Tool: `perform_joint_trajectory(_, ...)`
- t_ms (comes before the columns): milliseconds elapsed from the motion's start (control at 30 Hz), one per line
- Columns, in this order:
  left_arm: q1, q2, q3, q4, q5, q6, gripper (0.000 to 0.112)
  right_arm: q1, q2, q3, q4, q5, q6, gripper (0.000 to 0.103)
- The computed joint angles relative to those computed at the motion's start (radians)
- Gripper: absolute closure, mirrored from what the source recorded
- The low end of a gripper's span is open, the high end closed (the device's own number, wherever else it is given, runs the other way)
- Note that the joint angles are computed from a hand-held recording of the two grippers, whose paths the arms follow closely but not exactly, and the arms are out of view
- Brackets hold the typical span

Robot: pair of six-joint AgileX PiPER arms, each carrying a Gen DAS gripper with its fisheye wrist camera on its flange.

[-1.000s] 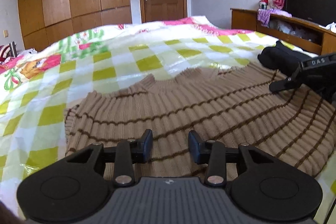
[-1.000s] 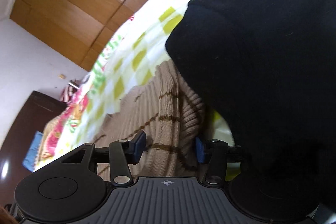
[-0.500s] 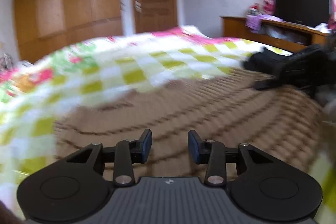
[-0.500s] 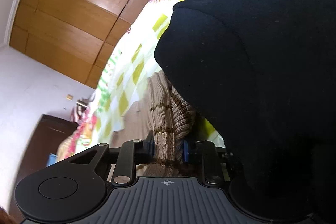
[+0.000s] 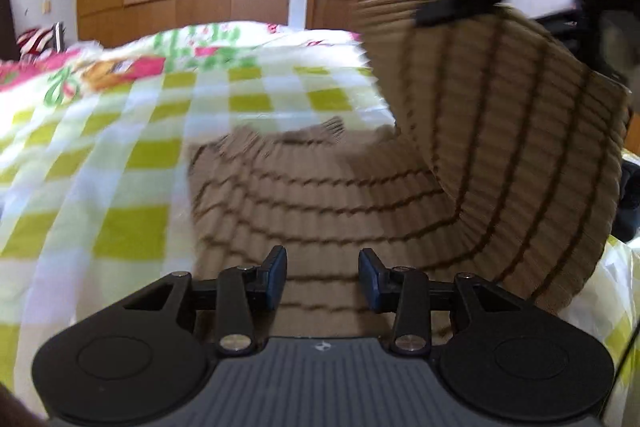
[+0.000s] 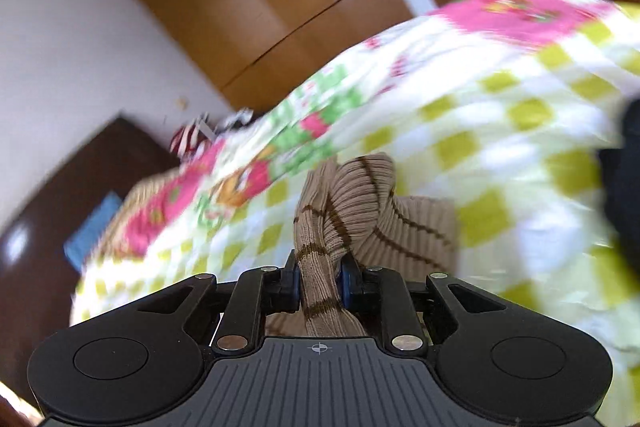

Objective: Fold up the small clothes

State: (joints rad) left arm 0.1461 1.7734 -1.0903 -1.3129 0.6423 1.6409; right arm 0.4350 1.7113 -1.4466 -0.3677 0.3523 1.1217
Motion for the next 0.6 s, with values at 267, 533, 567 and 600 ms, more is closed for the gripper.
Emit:
perform_joint_trajectory(267,0.09,0.071,-0.06,0.032,0.151,-0.065,0.059,0.134,0.46,-0.612,0.159,0.353,-0.213,0.081)
perform_joint_trajectory(533,0.2,0.079,-0.095,0.094,0.316,-0.181,0.059,0.129,0.331,-0.49,0.39,0.315,-0.47,0.065)
perform_joint_trajectory(567,0.218,0.071,-0.088,0.091,0.33,-0.188,0.059,0.132,0.297,-0.454,0.392,0.304,-0.493,0.062)
perform_joint_trajectory(600,0.236,0.062,-0.08,0.085,0.344,-0.192,0.059,0.137,0.274,-0.434,0.359,0.306,-0.486,0.062)
